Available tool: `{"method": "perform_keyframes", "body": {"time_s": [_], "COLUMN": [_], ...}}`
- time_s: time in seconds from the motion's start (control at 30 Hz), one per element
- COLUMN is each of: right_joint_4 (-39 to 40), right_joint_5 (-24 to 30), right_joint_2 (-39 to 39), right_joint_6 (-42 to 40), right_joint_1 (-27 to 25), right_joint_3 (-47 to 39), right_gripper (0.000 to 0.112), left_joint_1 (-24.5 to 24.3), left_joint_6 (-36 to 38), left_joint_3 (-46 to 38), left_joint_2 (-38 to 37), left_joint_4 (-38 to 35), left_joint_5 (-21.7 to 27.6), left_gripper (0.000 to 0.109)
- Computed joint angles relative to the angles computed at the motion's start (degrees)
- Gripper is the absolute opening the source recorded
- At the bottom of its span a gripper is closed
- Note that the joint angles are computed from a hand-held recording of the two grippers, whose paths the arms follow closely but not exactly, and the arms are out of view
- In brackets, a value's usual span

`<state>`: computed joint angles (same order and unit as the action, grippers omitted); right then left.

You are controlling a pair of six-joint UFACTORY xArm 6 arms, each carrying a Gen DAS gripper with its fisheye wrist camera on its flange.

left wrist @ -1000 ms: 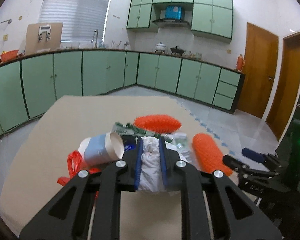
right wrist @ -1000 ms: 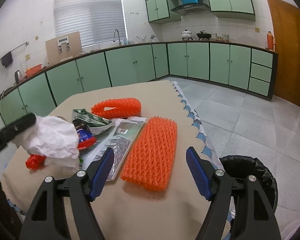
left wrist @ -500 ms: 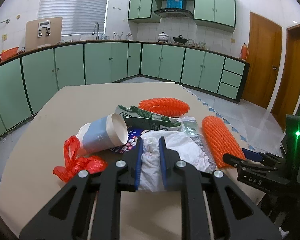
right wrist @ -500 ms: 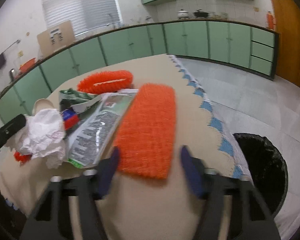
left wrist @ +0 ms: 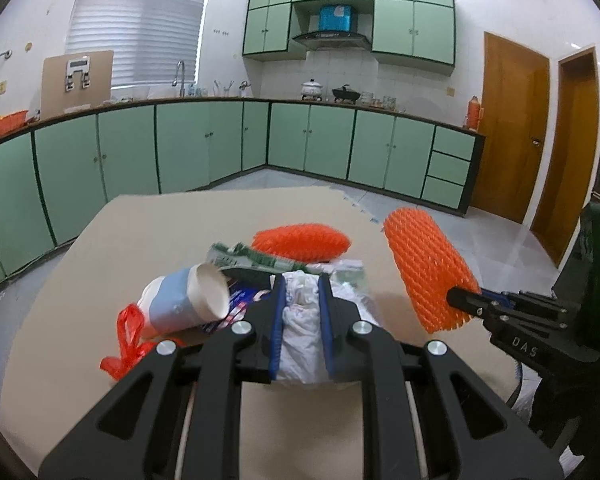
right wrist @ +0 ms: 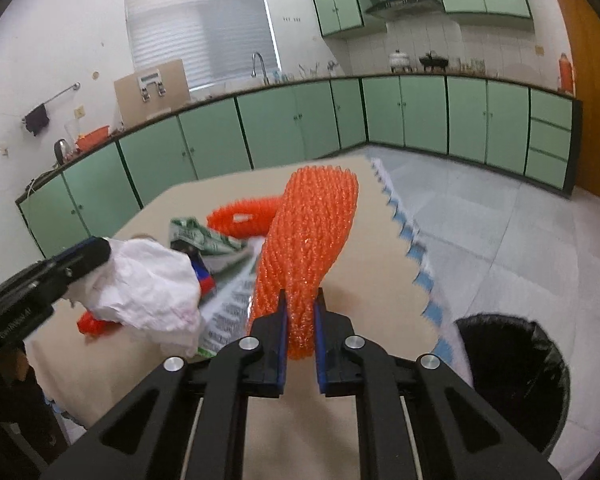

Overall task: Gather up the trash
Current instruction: 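Grasp the orange foam net with the right tool while the left tool holds the tissue, then carry the orange foam net and white tissue toward the black bin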

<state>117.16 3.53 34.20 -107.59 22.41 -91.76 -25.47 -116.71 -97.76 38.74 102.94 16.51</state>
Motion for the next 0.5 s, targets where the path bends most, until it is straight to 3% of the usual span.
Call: {"method": "perform_keyframes", "body": {"time_s": [0.5], "right_joint_4": [18.1], "right_joint_5": [-3.1], "right_joint_2": [-7.0], "right_joint_6": [-17.7], "right_joint_1": [-5.2], "right_joint_3": [1.1], "right_gripper": [0.011], "left_joint_1": [-2.1], "left_joint_6": [5.8], "left_joint_3": [-14.1], "left_joint_2": [7.0], "left_joint_4": [-2.2], "left_joint_5": [-5.1], "left_gripper": [0.015]}}
